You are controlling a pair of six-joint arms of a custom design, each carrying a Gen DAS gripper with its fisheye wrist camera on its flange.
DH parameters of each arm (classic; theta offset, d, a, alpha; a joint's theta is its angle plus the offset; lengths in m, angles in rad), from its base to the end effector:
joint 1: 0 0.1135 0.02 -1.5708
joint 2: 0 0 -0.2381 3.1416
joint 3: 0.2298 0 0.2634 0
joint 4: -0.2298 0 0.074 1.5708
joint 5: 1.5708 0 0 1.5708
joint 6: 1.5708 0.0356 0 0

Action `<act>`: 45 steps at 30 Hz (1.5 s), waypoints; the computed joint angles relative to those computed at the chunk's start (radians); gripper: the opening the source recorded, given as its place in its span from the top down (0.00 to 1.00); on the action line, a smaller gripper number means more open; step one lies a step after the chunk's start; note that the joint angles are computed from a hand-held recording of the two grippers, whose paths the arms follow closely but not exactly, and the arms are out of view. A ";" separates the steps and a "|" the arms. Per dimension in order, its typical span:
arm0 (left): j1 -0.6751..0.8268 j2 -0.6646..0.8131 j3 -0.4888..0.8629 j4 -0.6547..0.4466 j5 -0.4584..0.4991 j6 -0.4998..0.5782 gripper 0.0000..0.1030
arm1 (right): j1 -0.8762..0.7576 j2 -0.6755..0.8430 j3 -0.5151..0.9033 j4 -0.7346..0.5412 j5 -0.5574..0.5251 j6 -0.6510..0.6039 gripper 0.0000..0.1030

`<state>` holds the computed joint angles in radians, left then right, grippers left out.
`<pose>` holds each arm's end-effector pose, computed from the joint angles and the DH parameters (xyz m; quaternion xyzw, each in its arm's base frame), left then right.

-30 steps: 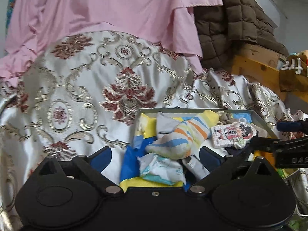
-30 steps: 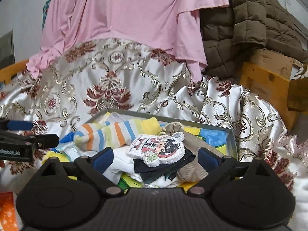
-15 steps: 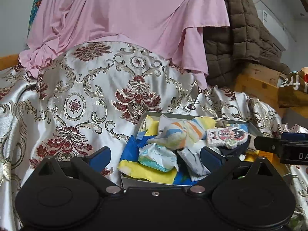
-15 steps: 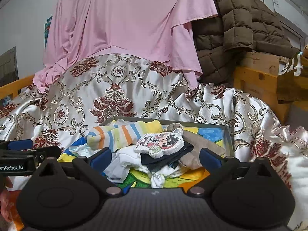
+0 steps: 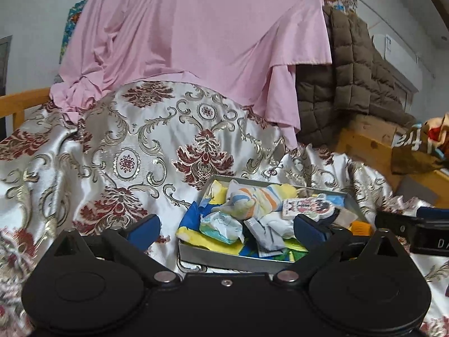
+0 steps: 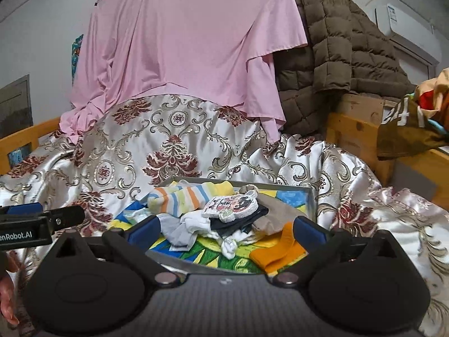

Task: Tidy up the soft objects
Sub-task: 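Raise both open tools away from the tray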

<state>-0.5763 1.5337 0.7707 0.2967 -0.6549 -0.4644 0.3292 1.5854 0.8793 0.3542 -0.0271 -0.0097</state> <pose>0.2879 -0.1613 0.1716 -0.1234 0.8143 -0.0094 0.5671 0.3408 0.1174 0.1930 -0.1459 0.8068 0.1020 0.5633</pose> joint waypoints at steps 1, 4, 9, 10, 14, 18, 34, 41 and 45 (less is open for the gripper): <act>-0.014 -0.022 -0.013 -0.010 -0.016 -0.008 0.01 | 0.004 -0.031 -0.026 -0.003 0.003 0.005 0.00; -0.066 -0.100 -0.056 -0.049 -0.074 -0.035 0.01 | 0.018 -0.129 -0.102 -0.016 0.015 0.019 0.00; -0.154 -0.216 -0.117 -0.123 -0.175 -0.095 0.01 | 0.040 -0.284 -0.208 -0.042 0.038 0.031 0.00; -0.176 -0.241 -0.129 -0.145 -0.197 -0.112 0.01 | 0.043 -0.316 -0.227 -0.053 0.042 0.034 0.00; -0.253 -0.320 -0.163 -0.237 -0.277 -0.176 0.01 | 0.058 -0.436 -0.289 -0.099 0.063 0.050 0.00; -0.326 -0.388 -0.191 -0.332 -0.350 -0.252 0.01 | 0.087 -0.554 -0.354 -0.145 0.102 0.056 0.00; -0.628 -0.385 -0.132 -0.863 -0.604 -0.747 0.01 | 0.222 -1.010 -0.580 -0.398 0.293 0.175 0.00; -0.720 -0.288 -0.069 -1.091 -0.622 -1.004 0.01 | 0.302 -1.160 -0.647 -0.496 0.387 0.237 0.00; -0.760 -0.213 -0.033 -1.191 -0.623 -1.133 0.01 | 0.377 -1.246 -0.686 -0.547 0.464 0.266 0.00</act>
<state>-1.3363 1.3209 0.7380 -0.8948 -1.2784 -1.5970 0.7062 0.3394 0.1932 -0.1925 0.4367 0.2564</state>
